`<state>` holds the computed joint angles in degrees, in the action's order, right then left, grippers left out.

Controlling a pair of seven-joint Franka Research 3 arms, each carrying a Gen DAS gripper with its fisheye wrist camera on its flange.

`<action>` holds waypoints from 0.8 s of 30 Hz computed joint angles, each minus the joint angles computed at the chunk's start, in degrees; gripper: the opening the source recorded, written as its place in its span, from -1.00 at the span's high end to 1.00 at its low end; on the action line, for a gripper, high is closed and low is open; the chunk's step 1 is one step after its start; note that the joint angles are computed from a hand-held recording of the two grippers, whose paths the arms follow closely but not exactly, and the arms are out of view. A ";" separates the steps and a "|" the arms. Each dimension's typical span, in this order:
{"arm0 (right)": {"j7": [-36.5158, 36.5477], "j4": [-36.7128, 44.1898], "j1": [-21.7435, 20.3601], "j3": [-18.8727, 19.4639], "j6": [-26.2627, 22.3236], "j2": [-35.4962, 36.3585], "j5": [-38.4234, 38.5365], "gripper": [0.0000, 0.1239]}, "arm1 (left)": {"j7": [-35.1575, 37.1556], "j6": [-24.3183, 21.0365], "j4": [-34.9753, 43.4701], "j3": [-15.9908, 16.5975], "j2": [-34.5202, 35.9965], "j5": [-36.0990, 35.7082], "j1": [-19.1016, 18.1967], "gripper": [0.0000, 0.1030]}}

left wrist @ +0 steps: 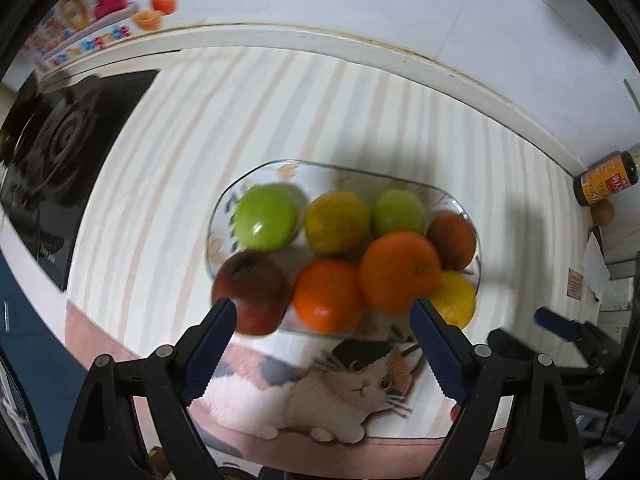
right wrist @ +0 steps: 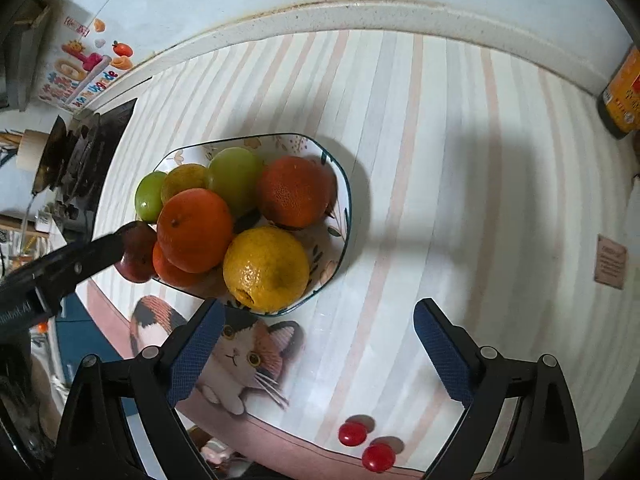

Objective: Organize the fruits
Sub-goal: 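Lift both tools and move them toward the red cherry tomatoes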

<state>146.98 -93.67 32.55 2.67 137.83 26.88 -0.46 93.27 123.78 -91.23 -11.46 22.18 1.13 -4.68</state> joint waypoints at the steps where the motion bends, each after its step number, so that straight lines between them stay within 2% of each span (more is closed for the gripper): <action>1: 0.25 -0.10 0.32 -0.16 -0.23 -0.34 -0.51 -0.57 | -0.41 1.18 -2.02 0.18 -1.34 0.00 0.20 -0.72; 6: 0.87 2.13 2.08 -0.60 -4.79 -1.20 -4.53 -0.57 | -2.10 6.16 -9.83 0.60 -6.69 0.48 0.38 -0.72; 14: 3.27 2.16 3.97 -0.26 -7.10 -4.05 -9.97 -0.57 | -3.07 12.74 -19.72 1.11 -15.51 0.80 0.14 -0.72; 24: 7.27 1.64 6.23 1.15 -10.37 -9.04 -17.58 -0.57 | -2.26 16.19 -25.94 2.27 -23.96 -1.66 -0.66 -0.72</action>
<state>154.25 -92.03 38.78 3.82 127.47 17.84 -18.04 91.02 139.97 -117.17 -9.19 -1.78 -0.53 -5.34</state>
